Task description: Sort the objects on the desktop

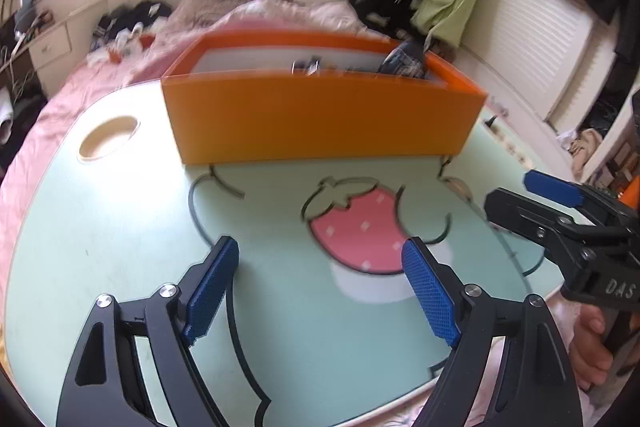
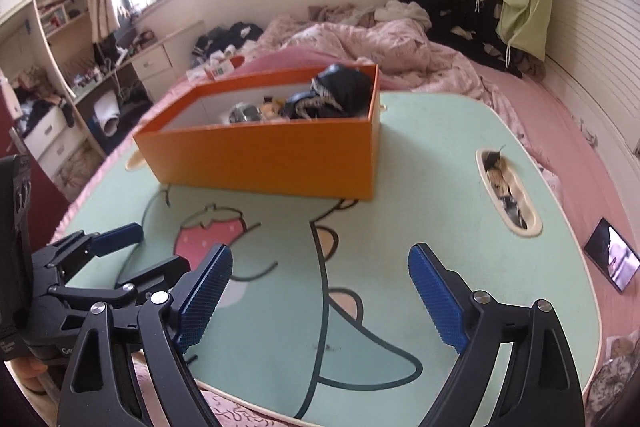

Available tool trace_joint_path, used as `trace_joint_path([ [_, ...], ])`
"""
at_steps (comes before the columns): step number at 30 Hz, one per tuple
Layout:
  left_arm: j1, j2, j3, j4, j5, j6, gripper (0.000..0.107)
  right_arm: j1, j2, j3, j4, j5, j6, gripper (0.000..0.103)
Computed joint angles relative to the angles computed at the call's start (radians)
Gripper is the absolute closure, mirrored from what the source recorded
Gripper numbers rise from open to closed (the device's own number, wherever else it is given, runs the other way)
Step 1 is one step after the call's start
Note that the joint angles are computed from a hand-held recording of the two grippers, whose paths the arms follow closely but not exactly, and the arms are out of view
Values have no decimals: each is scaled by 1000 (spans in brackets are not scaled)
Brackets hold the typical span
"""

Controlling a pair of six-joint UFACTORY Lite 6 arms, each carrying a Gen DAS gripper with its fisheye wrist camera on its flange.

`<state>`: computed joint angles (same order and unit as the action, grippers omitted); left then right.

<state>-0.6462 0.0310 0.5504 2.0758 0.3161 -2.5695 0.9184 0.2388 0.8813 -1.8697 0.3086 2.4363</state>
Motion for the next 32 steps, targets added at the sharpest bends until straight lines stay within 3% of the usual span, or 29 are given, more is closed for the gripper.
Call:
trace_joint_path([
  [2,-51,33,5,-160,84,117,16,1,50,30,65,-12,-70,12],
  [4,-91,64,16,-258,149,170,7,7,105,65,131,-8,-166,1],
  [7,-86,52,6,-296,156,174,4,28,137,90,215,25,-274,0],
  [10,-94,48,7,-323,160,194,4,26,140,88,197,24,-260,0],
  [23,-63,31,-2,-298,136,202,4,25,141,85,185,23,-247,0],
  [32,-51,21,-39,-152,149,88,4,23,141,85,183,23,-246,0],
])
